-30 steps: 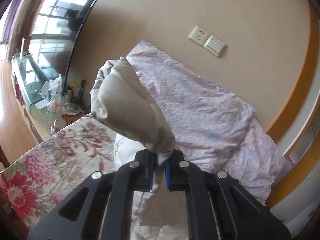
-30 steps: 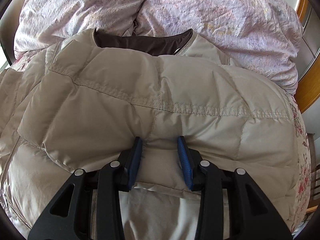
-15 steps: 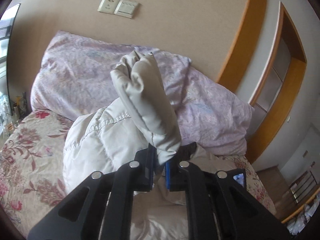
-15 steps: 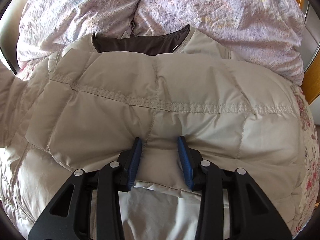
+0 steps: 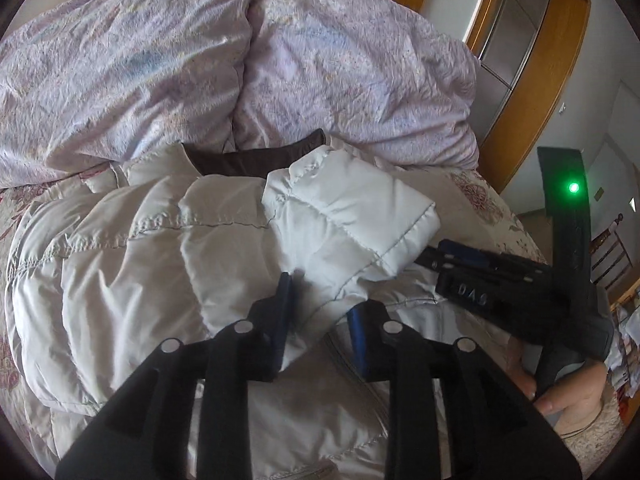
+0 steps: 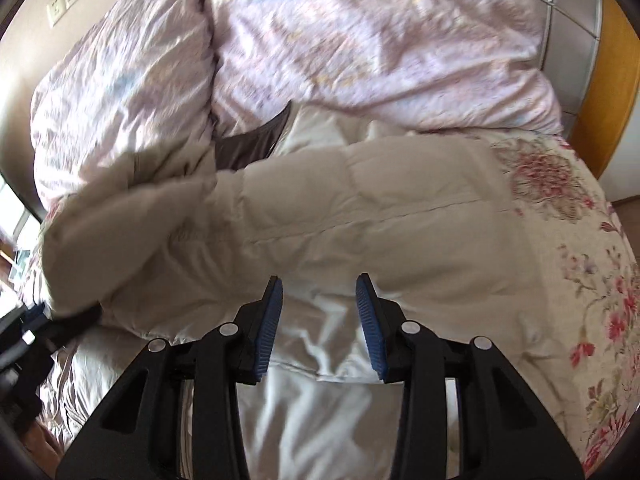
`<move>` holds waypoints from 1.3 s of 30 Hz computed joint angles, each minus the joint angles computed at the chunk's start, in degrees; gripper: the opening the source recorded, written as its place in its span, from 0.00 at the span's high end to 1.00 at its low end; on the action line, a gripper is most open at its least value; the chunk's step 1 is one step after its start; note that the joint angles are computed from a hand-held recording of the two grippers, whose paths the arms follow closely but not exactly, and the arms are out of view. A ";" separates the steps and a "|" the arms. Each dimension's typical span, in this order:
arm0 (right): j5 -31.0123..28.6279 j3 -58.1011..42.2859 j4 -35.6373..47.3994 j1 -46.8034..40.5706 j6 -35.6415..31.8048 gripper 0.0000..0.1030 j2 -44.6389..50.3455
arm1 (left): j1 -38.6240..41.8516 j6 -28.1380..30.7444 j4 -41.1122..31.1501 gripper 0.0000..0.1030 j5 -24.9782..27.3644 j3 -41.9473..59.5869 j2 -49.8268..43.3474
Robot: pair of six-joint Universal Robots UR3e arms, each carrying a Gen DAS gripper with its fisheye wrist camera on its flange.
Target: Fold large clothes
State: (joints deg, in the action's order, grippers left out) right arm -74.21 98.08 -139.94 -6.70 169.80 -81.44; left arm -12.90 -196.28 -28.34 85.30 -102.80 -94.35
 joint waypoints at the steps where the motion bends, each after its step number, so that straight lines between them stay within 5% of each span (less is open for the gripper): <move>1: 0.79 -0.04 -0.36 -0.47 0.15 0.61 -0.18 | 1.15 0.18 0.24 0.51 -2.29 -1.45 1.37; 2: 2.00 0.49 -0.39 -1.42 -0.06 0.61 -1.16 | 2.77 0.02 0.59 0.25 -4.81 -2.97 3.12; 3: 3.48 0.91 -0.48 -2.32 -0.18 0.61 -2.01 | 3.90 -0.48 1.76 0.14 -5.84 -5.18 5.45; 7: 12.10 2.69 -2.44 -4.55 -1.97 0.62 -5.19 | 7.92 2.45 1.32 0.12 -6.19 -9.26 14.20; 11: 17.21 2.78 0.35 -1.83 -9.13 0.64 -6.23 | 10.03 5.24 -0.15 0.12 2.76 -11.49 18.95; 15: 15.82 1.36 -0.23 3.78 -12.62 0.67 -2.70 | 11.74 7.58 -0.30 0.12 10.53 -12.62 18.86; 20: 8.25 -1.92 -2.72 9.23 -10.28 0.67 3.97 | 15.18 10.49 0.02 0.12 12.30 -14.60 15.83; 24: 4.56 -4.43 -1.05 10.57 -9.13 0.70 8.62 | 17.30 11.15 0.67 0.13 11.43 -16.16 12.75; 36: 14.81 -11.98 10.88 5.00 -7.82 0.70 14.97 | 20.10 10.93 4.81 0.11 10.29 -18.54 8.16; 39: 20.12 -10.27 17.69 0.36 -11.26 0.67 10.30 | 25.13 13.47 1.38 0.13 2.05 -23.21 17.80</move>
State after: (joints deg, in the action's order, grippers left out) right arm -54.09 87.80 -122.25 -6.33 158.54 -71.14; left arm 12.23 -182.80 -26.97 87.36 -126.01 -76.54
